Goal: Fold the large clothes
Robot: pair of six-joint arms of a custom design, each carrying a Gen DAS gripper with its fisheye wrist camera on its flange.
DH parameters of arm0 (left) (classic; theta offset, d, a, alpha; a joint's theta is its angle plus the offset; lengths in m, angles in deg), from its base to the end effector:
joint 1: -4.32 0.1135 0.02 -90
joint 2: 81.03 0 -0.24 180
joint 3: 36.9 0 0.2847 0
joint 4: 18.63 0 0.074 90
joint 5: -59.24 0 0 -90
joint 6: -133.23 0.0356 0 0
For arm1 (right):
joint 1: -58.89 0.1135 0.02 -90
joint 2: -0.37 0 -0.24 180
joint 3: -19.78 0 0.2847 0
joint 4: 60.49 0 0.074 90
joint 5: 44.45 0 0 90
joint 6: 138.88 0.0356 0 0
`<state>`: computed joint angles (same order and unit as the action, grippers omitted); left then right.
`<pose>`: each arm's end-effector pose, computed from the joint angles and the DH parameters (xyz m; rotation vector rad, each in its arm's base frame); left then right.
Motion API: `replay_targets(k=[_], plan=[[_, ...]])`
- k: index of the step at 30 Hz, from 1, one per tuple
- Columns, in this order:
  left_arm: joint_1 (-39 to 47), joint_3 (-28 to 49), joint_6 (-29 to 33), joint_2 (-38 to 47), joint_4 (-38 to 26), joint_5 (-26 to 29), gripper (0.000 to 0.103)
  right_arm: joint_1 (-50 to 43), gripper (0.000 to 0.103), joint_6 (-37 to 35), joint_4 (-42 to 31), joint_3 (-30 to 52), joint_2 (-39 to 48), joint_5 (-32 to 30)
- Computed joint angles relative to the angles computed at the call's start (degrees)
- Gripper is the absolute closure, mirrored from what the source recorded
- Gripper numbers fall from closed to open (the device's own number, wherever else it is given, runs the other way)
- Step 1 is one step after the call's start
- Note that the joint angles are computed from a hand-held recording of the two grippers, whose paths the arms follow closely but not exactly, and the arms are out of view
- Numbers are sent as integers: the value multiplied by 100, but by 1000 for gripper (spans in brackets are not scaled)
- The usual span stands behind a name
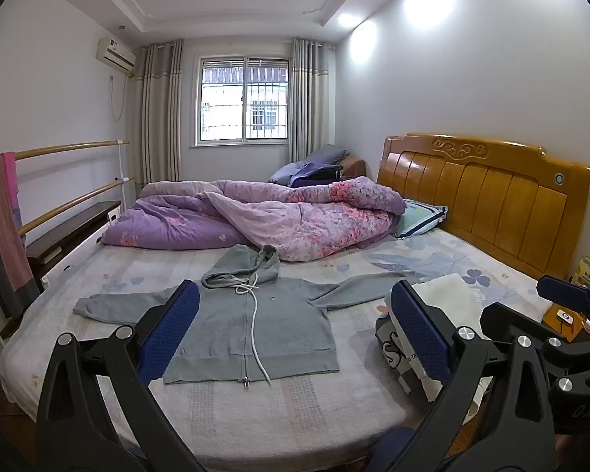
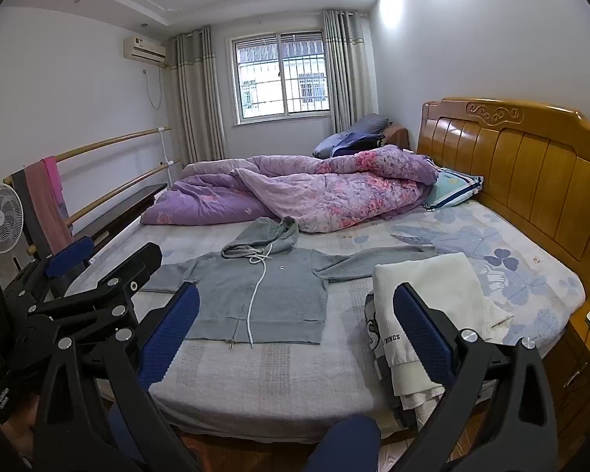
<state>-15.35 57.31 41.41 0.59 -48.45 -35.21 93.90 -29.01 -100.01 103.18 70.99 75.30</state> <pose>0.3469 -0.1211 0.3806 0.2377 1.8596 -0.1859 0.2654 0.1644 0.3557 0.0593 1.9724 0.0937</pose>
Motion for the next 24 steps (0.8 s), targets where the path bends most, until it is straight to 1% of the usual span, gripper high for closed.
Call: replay_targets(k=[24], plan=[[10, -16, 19, -32, -32, 10, 5, -37, 8, 47, -46, 29, 47, -50]])
